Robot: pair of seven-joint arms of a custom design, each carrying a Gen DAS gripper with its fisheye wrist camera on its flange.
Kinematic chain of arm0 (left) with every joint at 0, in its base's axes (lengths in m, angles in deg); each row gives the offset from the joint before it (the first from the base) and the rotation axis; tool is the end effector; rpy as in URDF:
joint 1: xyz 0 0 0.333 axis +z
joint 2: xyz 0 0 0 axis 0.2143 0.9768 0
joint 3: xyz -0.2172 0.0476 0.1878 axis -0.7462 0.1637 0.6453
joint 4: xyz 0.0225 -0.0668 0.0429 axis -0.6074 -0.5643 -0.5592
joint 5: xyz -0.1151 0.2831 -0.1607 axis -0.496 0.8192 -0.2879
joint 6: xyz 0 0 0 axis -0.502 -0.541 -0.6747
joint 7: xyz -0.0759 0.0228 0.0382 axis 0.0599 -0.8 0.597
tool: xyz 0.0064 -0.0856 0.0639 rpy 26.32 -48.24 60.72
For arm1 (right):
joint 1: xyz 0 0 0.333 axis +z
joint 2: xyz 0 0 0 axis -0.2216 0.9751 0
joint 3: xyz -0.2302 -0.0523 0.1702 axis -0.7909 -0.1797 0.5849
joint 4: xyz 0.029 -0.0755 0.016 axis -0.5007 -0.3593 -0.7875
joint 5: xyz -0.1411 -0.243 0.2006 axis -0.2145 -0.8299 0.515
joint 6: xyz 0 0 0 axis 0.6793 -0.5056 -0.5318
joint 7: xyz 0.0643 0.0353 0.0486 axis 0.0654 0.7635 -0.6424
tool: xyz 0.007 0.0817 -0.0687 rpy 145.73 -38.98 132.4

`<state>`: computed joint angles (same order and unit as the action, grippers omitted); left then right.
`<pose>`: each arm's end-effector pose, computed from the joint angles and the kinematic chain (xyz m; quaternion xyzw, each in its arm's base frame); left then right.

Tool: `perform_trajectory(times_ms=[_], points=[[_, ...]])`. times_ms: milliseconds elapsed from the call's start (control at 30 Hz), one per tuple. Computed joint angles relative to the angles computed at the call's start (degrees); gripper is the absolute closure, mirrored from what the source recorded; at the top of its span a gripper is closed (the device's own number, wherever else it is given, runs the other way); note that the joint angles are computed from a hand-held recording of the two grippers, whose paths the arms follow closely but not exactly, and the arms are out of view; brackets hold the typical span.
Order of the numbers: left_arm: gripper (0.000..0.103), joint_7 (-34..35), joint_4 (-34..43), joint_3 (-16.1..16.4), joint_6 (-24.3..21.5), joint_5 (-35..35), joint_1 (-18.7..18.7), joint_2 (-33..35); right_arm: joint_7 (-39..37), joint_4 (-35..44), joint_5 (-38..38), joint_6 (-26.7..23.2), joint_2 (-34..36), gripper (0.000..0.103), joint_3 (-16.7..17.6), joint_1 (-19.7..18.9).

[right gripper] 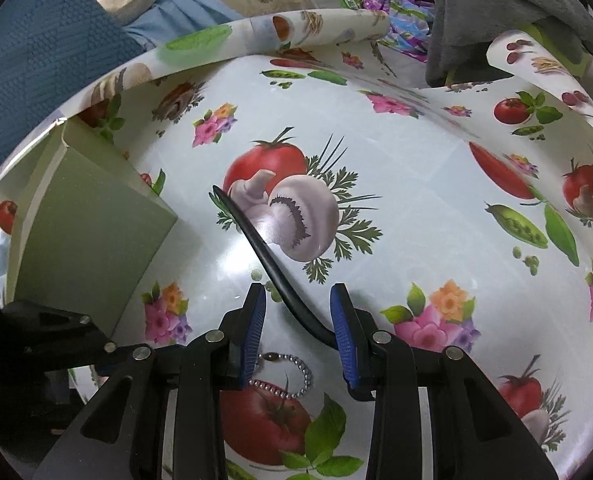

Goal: Organize jewelry
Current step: 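Grasp the silver ball chain with the left tool while the right tool grasps the black hair clip, then carry the ball chain and black hair clip over the white box and open both tools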

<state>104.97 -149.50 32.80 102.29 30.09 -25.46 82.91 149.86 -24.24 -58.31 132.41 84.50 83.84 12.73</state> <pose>0.4607 -0.5159 0.4309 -0.7150 0.6633 -0.2158 0.0464 0.5681 0.3641 0.4516 -0.9005 0.3828 0.0534 0.1994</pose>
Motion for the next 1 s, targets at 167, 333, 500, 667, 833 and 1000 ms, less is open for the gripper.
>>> perform_trajectory(times_ms=[167, 333, 500, 667, 833, 1000], points=[[0.098, -1.13, -0.49, 0.22, 0.57, 0.10, -0.08, -0.27, -0.72, -1.31, -0.90, 1.78, -0.29, 0.072, -0.05, 0.61], [0.098, -2.37, -1.34, 0.27, 1.63, 0.25, 0.05, -0.71, -2.46, -3.12, -5.43, 4.42, -1.16, 0.075, -0.79, 2.59], [0.098, -3.02, -2.13, 0.00, 2.40, 0.06, 0.29, -0.95, -0.20, -3.47, -10.07, 5.45, -1.33, 0.096, -2.12, 4.02], [0.098, -3.70, -3.68, -0.19, 3.73, -0.15, 0.65, -1.82, 3.01, -2.69, -9.33, 3.80, -1.28, 0.097, -2.15, 3.25], [0.098, -4.70, -4.33, -0.09, 5.03, 0.21, 0.71, -2.66, 7.15, -8.67, -8.00, 5.59, -5.74, 0.097, -2.41, 2.05], [0.098, -5.50, -4.68, -0.28, 5.64, 0.46, 0.71, -4.06, 14.74, -20.04, -6.94, 9.54, -14.62, 0.097, -2.78, 0.63]])
